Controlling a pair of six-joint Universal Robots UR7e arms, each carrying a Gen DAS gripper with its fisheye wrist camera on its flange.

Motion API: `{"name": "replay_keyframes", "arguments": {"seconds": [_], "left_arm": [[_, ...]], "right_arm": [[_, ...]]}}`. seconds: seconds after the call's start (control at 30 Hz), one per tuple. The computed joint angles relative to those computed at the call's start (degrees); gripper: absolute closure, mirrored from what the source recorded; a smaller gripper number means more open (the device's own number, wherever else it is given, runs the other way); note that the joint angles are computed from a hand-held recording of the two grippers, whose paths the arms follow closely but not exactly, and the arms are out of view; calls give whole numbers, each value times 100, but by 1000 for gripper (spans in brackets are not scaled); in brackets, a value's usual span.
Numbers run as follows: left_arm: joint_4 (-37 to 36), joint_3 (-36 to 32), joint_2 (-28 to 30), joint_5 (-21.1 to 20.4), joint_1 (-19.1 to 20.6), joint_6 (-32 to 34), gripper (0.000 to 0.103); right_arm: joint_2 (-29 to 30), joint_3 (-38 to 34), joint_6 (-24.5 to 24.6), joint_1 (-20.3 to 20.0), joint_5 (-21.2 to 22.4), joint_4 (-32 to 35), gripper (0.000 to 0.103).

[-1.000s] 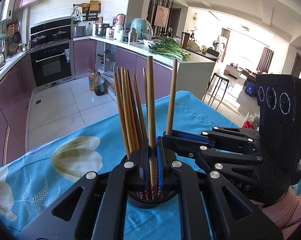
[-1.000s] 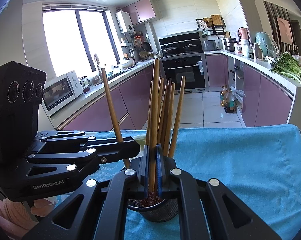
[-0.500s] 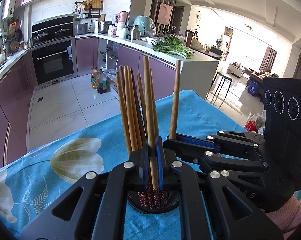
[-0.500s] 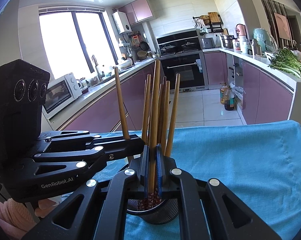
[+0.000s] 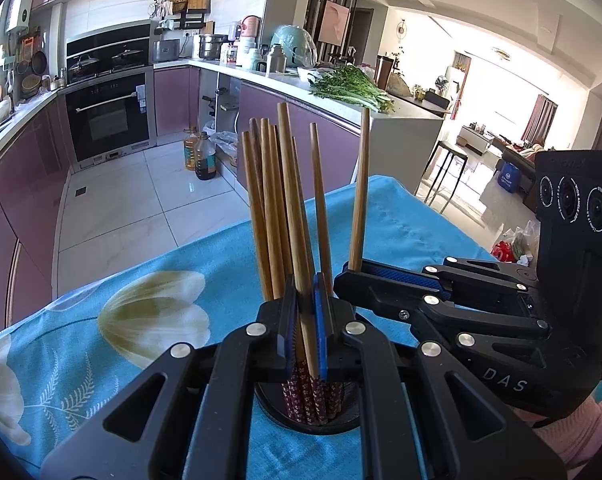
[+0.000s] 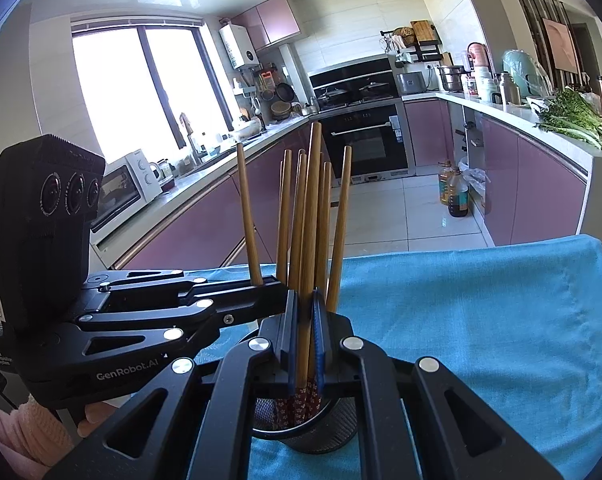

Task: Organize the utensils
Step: 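Lower the chopstick into the mesh holder with the left tool while the right tool lowers its own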

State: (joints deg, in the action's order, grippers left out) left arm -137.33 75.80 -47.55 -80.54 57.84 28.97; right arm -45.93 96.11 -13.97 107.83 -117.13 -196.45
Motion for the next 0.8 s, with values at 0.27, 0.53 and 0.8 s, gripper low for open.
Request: {"name": "replay_keyframes", "arguments": {"seconds": [0.27, 0.53, 0.8], "left_arm": [[46, -48, 83, 29, 24, 8, 94], [-41, 26, 104, 180, 18, 107, 94], [-48, 55, 87, 116, 77, 97, 92]], "right_arm": [[29, -34, 51, -26, -6, 11, 97], [30, -71, 70, -51, 2, 52, 97], [62, -114, 82, -48, -25, 70, 95]]}}
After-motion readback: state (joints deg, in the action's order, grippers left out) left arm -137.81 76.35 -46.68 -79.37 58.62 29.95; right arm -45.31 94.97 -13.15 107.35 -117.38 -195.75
